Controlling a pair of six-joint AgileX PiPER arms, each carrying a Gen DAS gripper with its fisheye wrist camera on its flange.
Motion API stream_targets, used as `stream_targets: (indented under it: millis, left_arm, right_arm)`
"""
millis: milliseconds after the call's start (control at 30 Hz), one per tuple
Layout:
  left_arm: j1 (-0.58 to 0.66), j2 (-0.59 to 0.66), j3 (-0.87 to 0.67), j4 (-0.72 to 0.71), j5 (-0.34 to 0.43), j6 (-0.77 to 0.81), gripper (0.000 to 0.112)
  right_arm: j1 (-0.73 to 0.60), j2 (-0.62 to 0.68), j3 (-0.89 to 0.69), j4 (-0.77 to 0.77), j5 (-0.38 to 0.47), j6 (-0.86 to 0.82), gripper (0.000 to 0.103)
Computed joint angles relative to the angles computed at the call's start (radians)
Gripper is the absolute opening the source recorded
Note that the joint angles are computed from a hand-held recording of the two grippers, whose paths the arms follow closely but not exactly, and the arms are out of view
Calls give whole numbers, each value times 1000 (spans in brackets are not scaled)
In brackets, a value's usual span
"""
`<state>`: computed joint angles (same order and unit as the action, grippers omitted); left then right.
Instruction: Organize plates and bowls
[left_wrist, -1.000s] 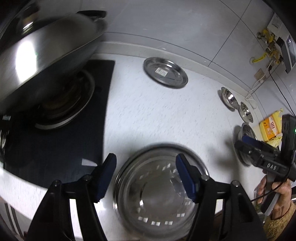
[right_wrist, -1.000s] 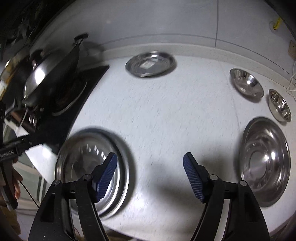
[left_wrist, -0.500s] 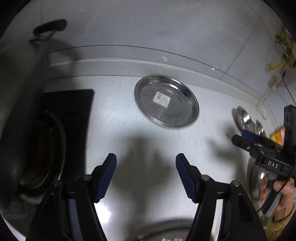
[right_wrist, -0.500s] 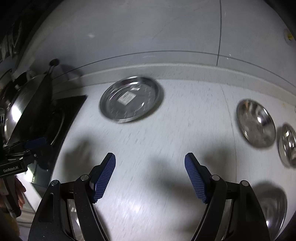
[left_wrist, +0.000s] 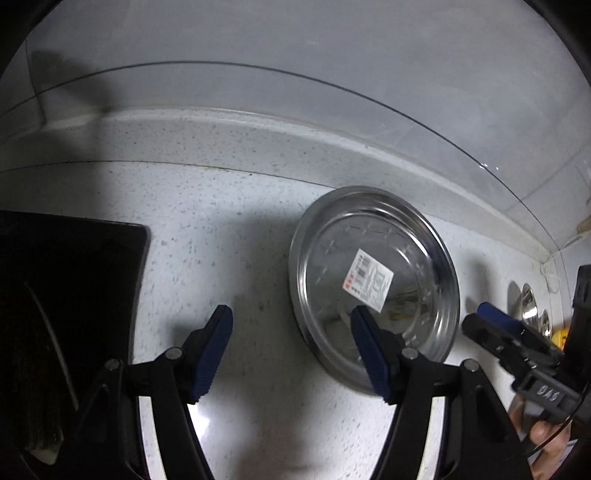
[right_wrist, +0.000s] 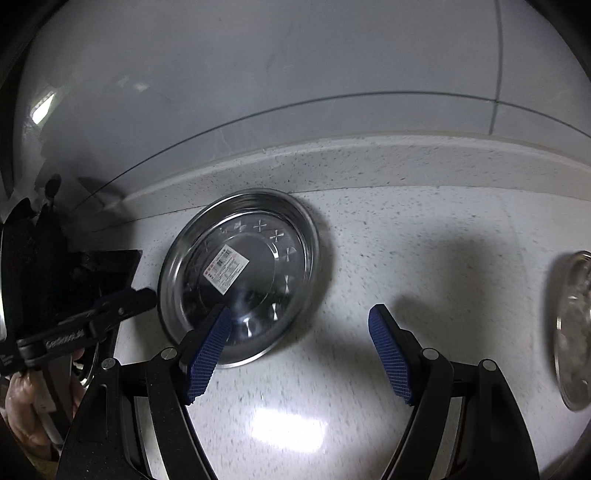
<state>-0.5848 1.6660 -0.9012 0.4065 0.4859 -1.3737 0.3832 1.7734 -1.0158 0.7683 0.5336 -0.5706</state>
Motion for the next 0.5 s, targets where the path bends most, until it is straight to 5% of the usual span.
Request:
stream_targets:
  millis: [333, 367, 400, 500]
  left_arm:
    - [75, 58, -9, -109, -122, 147, 61]
    - [80, 58, -8, -131, -138, 174, 54]
    - [89, 58, -1, -194, -167, 237, 33]
    - [103, 65, 3, -273, -195, 286, 12]
  right_arm:
    - [22, 102, -66, -20, 7, 19, 35]
    - [24, 103, -64, -23, -1, 20, 31]
    - [26, 104, -63, -29, -9, 21, 24]
    - [29, 108, -68, -30, -6, 14, 16]
